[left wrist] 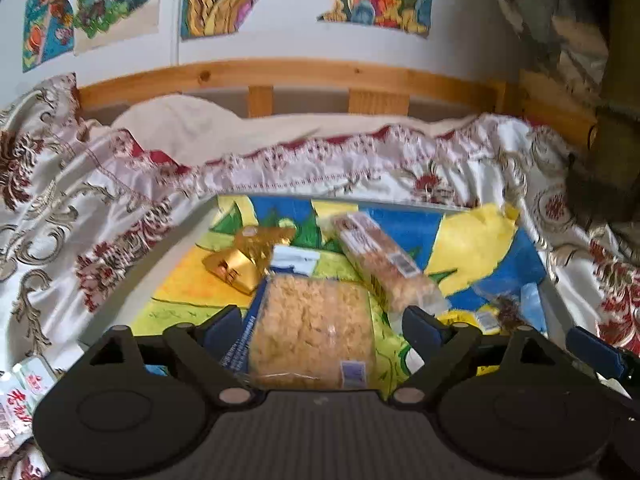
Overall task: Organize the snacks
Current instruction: 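Carry the cracker and brown snack over the grey box and release both, then withdraw both tools from the box toward the remaining snacks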
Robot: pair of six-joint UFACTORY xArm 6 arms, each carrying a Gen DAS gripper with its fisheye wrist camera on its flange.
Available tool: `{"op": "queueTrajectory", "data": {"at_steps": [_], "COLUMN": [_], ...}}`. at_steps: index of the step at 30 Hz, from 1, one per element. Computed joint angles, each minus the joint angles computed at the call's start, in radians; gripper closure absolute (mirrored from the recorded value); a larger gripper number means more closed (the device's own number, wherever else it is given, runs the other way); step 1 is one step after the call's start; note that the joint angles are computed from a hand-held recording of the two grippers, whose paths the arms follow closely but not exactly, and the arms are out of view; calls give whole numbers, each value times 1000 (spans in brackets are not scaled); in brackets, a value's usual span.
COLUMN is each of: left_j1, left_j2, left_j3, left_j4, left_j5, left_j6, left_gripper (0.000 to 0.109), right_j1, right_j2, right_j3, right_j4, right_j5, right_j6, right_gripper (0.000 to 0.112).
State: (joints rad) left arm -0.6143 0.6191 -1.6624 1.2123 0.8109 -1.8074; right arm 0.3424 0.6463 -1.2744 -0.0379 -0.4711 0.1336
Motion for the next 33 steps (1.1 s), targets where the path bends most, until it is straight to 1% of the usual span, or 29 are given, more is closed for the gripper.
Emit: {"op": "queueTrajectory", "data": {"at_steps": [1, 3, 5, 6, 7, 8, 10, 13, 15, 18, 24, 28, 33], "left_j1": [-5, -19, -33, -41, -48, -57, -75, -106, -129, -184, -278, -342, -416], "left_j2": [-9, -32, -61, -79, -96, -116, -157, -228, -283, -364, -514, -603, -697], "left_j3": [7, 29, 56, 74, 89, 108, 149, 222, 282, 373, 533, 620, 717], "left_j4": [12, 40, 65, 76, 83, 92, 107, 112, 106, 92, 54, 18, -26], "left_j5": [14, 54, 91, 112, 130, 150, 191, 250, 290, 385, 496, 544, 574], "left_j6": [-13, -49, -86, -100, -107, -113, -126, -142, -163, -209, -243, -258, -213], "left_gripper": [16, 11, 10, 9, 8, 7, 6, 6, 6, 6, 6, 6, 6], "right_j1": [3, 8, 18, 23, 25, 24, 25, 27, 35, 37, 61, 80, 126], "right_j2": [-3, -10, -24, -31, -42, -51, -79, -127, -163, -215, -333, -431, -537], "right_j3": [4, 11, 26, 35, 50, 62, 99, 165, 210, 273, 432, 560, 686], "right_j4": [15, 37, 85, 108, 117, 117, 129, 144, 176, 179, 164, 111, 99], "right_j5": [-7, -18, -33, -43, -66, -86, -136, -212, -254, -289, -372, -422, -465], "right_j6": [-12, -25, -52, -65, -64, -56, -47, -39, -50, -51, -73, -78, -107], "right_gripper": [56, 53, 47, 40, 35, 32, 21, 10, 10, 10, 10, 10, 10]}}
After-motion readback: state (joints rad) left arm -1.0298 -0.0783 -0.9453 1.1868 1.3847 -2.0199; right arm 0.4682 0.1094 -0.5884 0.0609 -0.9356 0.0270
